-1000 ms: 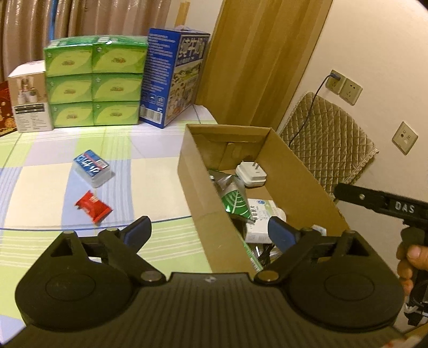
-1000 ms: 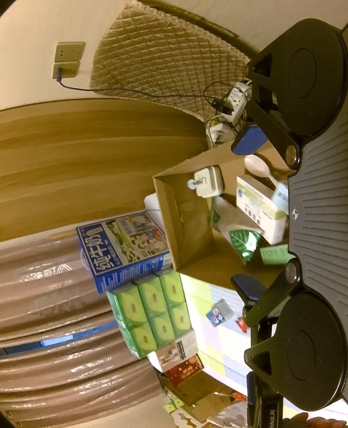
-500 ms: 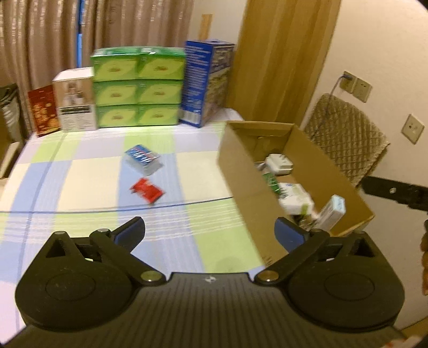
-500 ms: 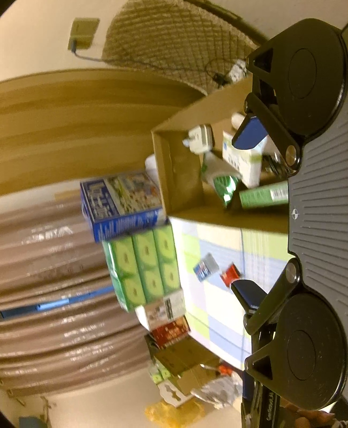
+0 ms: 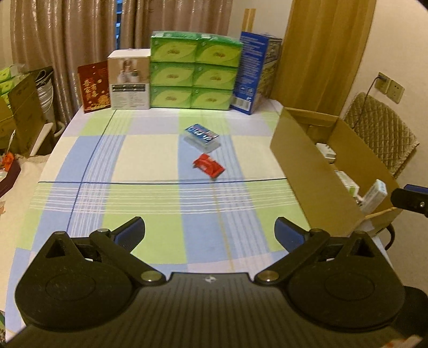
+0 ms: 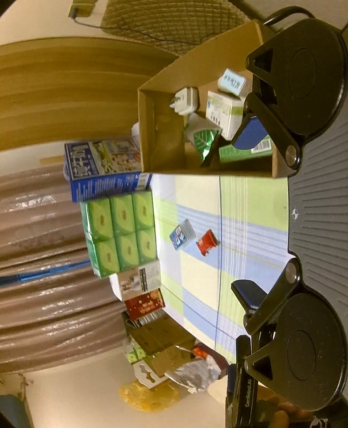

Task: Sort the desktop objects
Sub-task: 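Withdraw both tools from the cardboard box back toward the remaining items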

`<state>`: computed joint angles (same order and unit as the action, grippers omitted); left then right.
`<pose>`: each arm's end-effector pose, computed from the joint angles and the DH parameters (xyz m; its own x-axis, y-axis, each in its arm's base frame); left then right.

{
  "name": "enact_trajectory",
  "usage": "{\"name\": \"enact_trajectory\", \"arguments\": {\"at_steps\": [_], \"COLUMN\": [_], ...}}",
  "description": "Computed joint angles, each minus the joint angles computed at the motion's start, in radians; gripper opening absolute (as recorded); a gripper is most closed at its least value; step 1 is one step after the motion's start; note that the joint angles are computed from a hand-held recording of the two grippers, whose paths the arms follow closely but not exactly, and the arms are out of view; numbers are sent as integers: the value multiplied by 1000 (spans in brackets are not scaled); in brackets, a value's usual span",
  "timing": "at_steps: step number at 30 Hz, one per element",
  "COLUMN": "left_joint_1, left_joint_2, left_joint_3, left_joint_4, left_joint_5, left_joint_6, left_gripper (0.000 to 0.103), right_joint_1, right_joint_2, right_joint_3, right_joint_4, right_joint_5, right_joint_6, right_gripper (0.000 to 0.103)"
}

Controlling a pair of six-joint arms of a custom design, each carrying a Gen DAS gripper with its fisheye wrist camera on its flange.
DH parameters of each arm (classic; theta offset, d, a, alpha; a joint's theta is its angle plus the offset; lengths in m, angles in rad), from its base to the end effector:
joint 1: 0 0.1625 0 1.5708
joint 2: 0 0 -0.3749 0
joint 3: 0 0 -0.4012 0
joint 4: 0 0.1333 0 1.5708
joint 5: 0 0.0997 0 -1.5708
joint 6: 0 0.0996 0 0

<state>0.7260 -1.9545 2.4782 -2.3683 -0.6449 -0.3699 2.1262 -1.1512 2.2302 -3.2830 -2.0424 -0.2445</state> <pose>-0.0974 -0.3712 0.2788 -0.7830 0.0543 -0.6196 0.4686 0.7066 -0.5303 0.3253 -0.3572 0.1387 -0.7691 -0.3999 0.4986 -0.6300 0.6062 -0.4855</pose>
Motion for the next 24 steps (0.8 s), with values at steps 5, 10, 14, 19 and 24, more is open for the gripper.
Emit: {"name": "enact_trajectory", "arguments": {"at_steps": [5, 10, 14, 19, 24], "left_joint_1": [40, 91, 136, 206, 273], "left_joint_2": [3, 25, 51, 112, 203], "left_joint_3": [-2, -10, -23, -52, -97], "left_joint_4": [-39, -97, -151, -236, -350], "left_joint_5": [-10, -30, -38, -52, -64], "left_joint_6": [34, 92, 144, 228, 319], "left_gripper": [101, 101, 101, 101, 101], "right_joint_1": [8, 6, -1, -19, -45], "right_joint_2": [67, 137, 195, 277, 364], "right_joint_3": [-43, -97, -145, -216, -301], "right_joint_4": [3, 11, 16, 31, 41], "right_joint_5": [7, 26, 45, 57, 69], "right_joint_6": [-10, -38, -74, -139, -194], "right_gripper": [101, 101, 101, 101, 100]}}
